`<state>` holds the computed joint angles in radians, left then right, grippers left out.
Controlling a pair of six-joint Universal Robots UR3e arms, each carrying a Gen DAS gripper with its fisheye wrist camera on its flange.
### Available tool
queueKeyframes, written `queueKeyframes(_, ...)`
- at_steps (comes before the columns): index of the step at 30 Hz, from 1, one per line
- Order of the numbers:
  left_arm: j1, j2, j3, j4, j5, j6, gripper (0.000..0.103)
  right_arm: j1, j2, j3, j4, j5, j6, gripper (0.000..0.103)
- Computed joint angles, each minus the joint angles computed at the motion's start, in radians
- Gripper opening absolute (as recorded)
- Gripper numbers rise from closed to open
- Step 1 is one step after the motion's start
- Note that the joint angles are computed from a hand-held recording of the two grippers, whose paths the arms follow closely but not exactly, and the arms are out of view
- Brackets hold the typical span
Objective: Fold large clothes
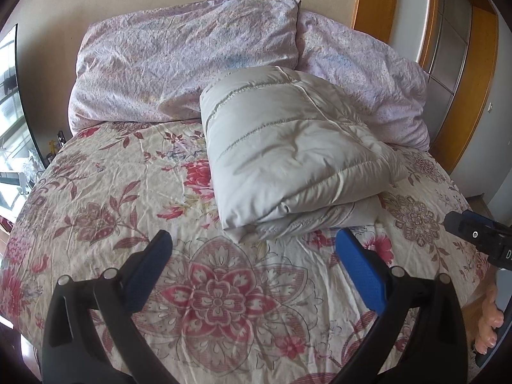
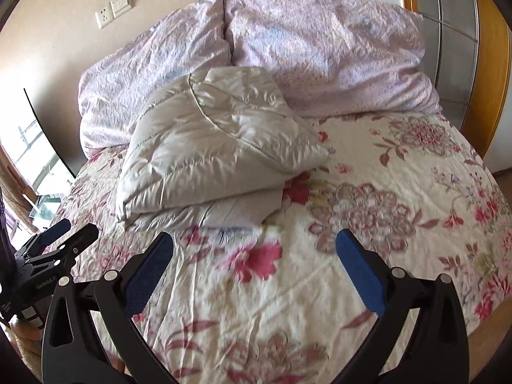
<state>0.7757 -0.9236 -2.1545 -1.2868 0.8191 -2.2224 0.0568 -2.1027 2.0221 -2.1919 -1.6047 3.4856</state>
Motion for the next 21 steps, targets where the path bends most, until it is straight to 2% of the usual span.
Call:
queueKeyframes(3,0.032,0.020,0.049,-0.129,-0.004,0.058,0.101,0.011,-0.030,-0.020,0.074,0.012,0.011,0.102)
queueKeyframes(10,0.068,0.068,0.110,-0.296,0.007,0.137,0.101,0.043,-0.060,-0.060,0.152,0.014,0.029,0.102)
queueKeyframes(21,0.099,0.107,0.159,-0.455,-0.010,0.224,0.101,0.012,-0.102,-0.054,0.186,0.061,0.030,0.102)
